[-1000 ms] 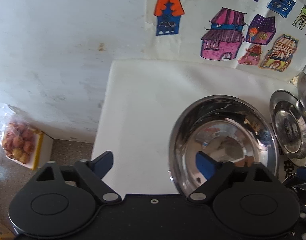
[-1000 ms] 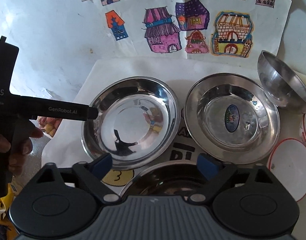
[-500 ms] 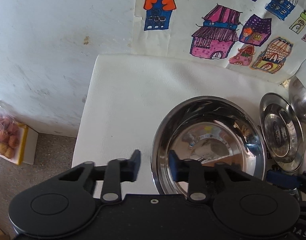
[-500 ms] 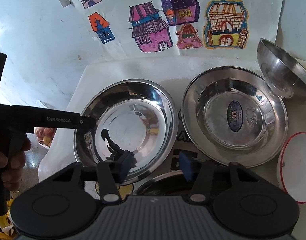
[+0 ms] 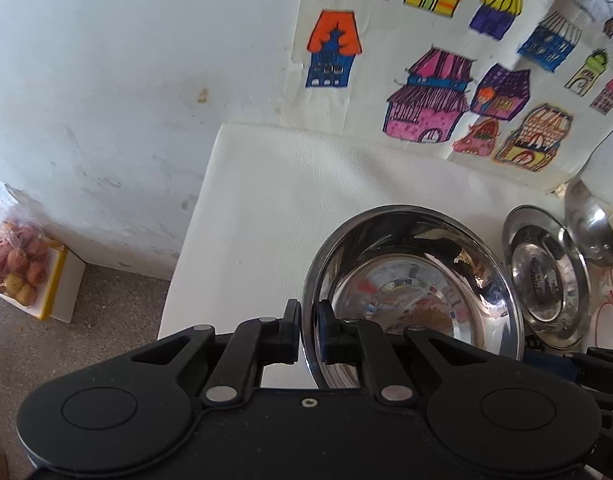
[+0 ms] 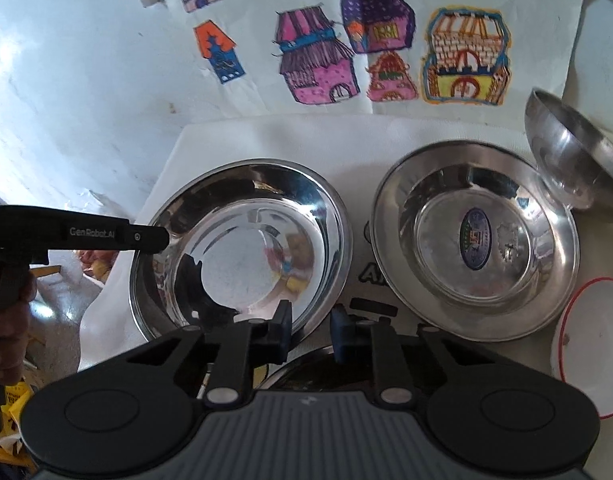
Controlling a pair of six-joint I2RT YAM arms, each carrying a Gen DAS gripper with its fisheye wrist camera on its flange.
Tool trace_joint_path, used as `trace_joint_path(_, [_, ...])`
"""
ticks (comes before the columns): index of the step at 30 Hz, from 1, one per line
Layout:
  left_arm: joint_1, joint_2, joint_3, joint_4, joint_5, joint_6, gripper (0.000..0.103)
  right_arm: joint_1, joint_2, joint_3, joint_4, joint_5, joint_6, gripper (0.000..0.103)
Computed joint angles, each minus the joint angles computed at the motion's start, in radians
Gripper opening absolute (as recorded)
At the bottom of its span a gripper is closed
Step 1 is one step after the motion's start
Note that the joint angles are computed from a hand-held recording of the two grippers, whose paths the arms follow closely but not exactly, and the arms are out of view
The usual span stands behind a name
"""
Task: Organize plates and bowls
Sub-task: 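Move both grippers to the large steel plate and close on its rim, then lift the large plate with both grippers, lower it onto the plain steel plate, open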
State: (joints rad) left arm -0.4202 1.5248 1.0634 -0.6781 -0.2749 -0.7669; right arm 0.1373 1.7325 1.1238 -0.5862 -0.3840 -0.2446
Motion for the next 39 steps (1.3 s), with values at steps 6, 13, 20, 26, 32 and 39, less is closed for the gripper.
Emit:
trace_joint_path(6, [-0.079,-0.052,0.031,-0.07,-0.044,-0.068,0.009,-0.048,-0.067,0.013,-0.076,-0.054,-0.07,0.023])
trace_joint_path(13, [-0.193,-0.023,0.098,-0.115,-0.058,-0.126,0.01,-0.152,-0.115,0.043,-0.206,-0.086,-0.17,0.023])
trace_joint_path(20, [-0.288,0.045,0.152,-0.12,-0.035,-0.131,0.01,-0.291,-0.159,0.054,-0.34,-0.089,-0.318,0.024])
trace_joint_path(26, [-0.333,0.078,0.165,-0.139,0.001,-0.079,0.012,-0.368,-0.154,0.069,-0.437,-0.07,-0.394,0.024])
trace_joint_path(32, [-0.37,0.116,0.193,-0.178,0.006,-0.053,0.014,-0.381,-0.143,0.085,-0.486,-0.037,-0.443,0.025])
trace_joint_path(39, [-0.389,0.159,0.23,-0.202,0.01,-0.046,0.017,-0.386,-0.138,0.067,-0.511,0.003,-0.493,0.03])
